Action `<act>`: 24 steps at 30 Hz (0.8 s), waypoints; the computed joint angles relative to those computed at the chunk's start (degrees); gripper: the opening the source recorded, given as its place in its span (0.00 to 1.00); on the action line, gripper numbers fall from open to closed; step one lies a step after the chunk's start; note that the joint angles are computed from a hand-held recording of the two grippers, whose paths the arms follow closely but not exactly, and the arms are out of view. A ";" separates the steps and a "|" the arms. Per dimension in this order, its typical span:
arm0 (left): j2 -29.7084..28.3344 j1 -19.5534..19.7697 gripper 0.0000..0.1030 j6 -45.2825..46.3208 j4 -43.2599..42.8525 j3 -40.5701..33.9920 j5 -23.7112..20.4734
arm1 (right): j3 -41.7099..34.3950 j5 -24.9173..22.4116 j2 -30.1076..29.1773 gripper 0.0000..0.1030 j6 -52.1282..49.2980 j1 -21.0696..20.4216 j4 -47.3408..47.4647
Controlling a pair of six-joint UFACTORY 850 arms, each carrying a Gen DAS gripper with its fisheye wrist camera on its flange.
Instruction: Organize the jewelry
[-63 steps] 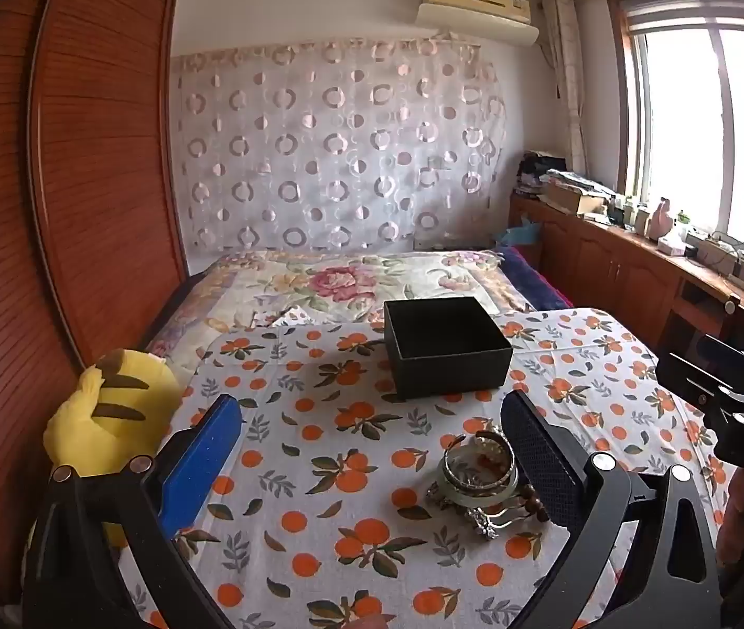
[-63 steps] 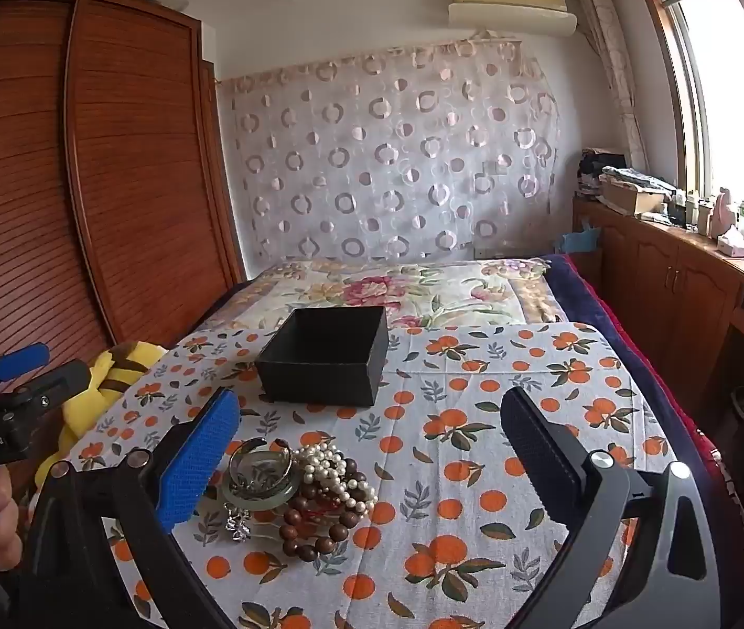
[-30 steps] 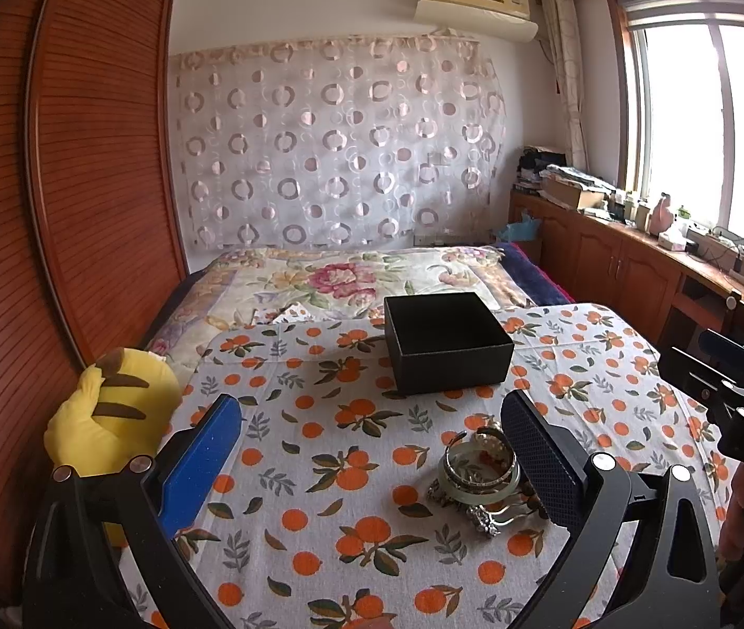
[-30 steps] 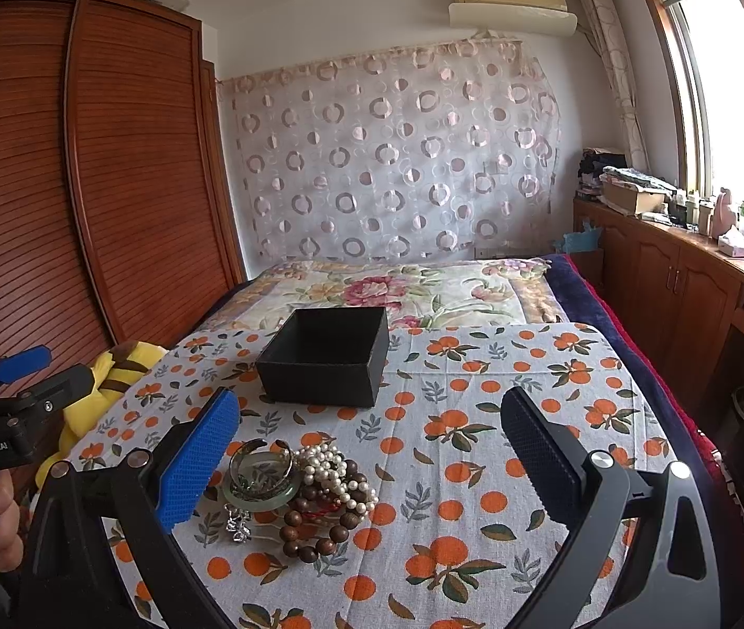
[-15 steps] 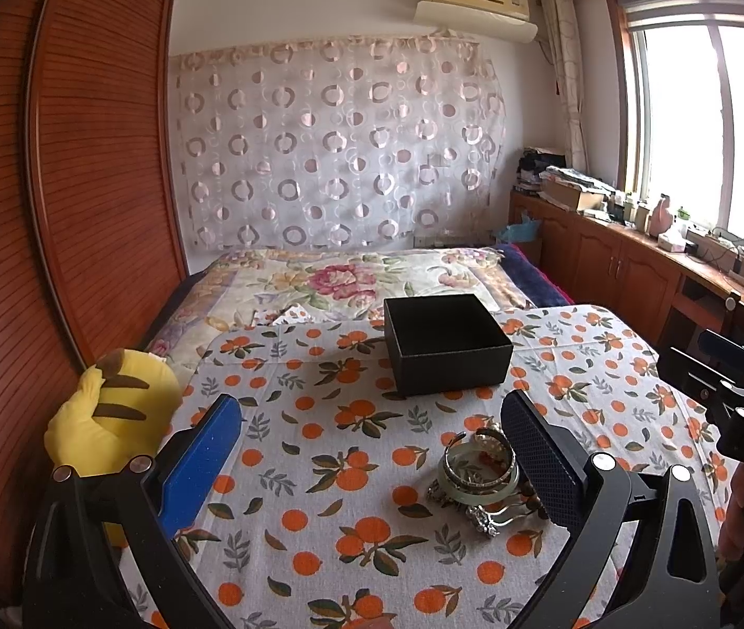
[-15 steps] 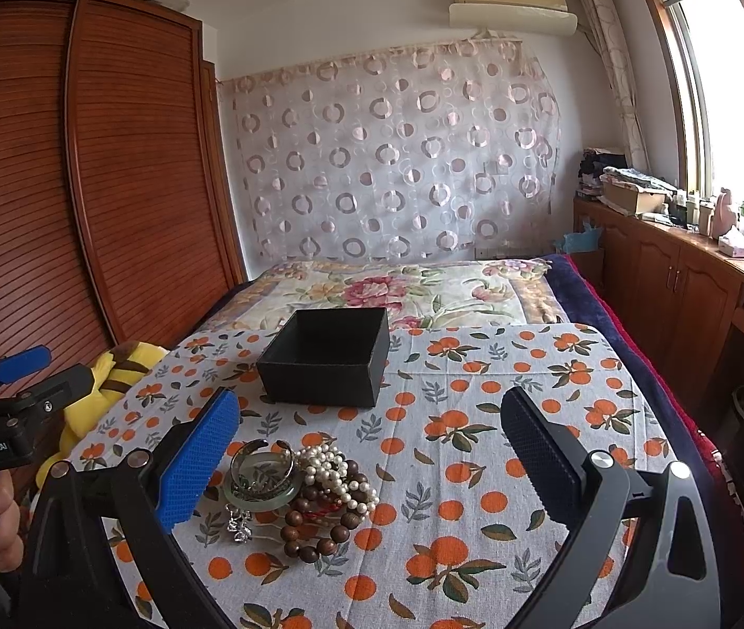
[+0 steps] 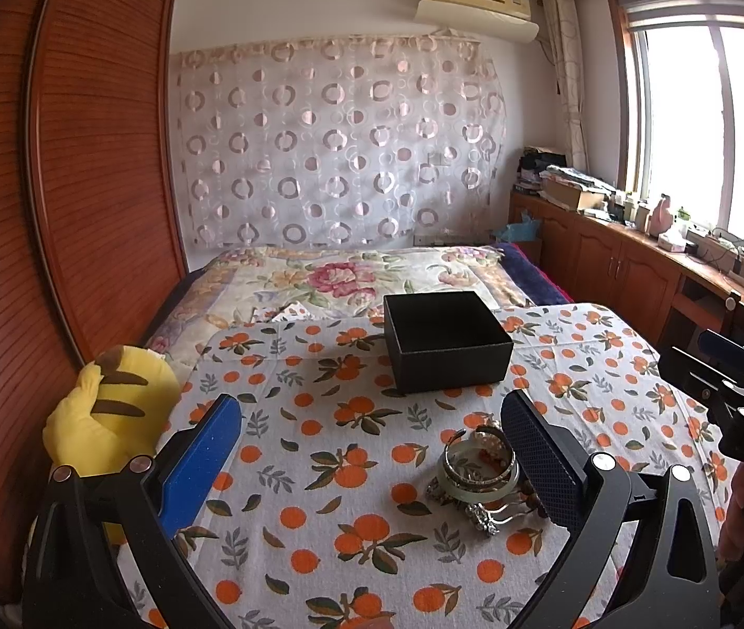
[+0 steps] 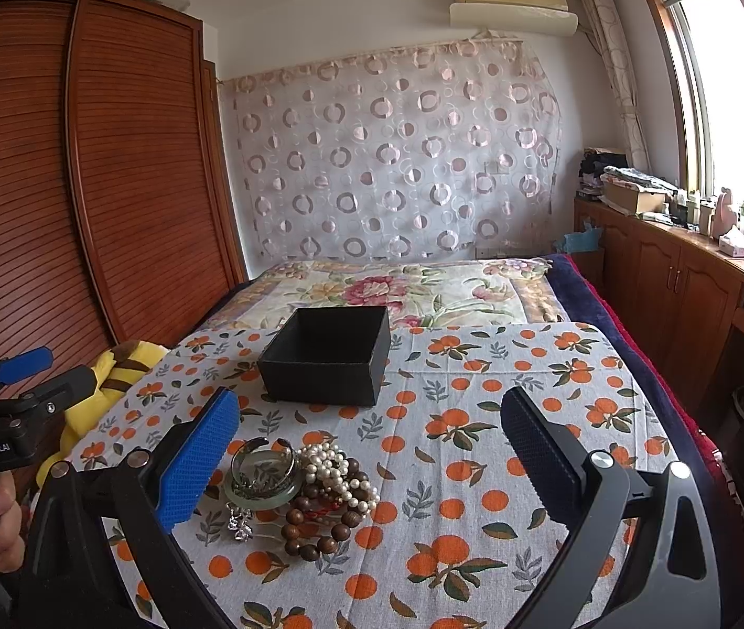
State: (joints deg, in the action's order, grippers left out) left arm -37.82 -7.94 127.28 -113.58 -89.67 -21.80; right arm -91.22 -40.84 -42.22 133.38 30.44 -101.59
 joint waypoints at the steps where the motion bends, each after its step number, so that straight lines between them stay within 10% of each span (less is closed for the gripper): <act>1: 0.04 -0.01 0.93 -0.07 0.06 0.05 0.00 | -0.01 0.00 -0.01 0.98 0.04 0.00 -0.02; 24: 0.07 -0.10 0.93 0.39 -0.44 0.77 -0.04 | 0.04 0.05 -0.04 0.98 0.08 -0.04 -0.04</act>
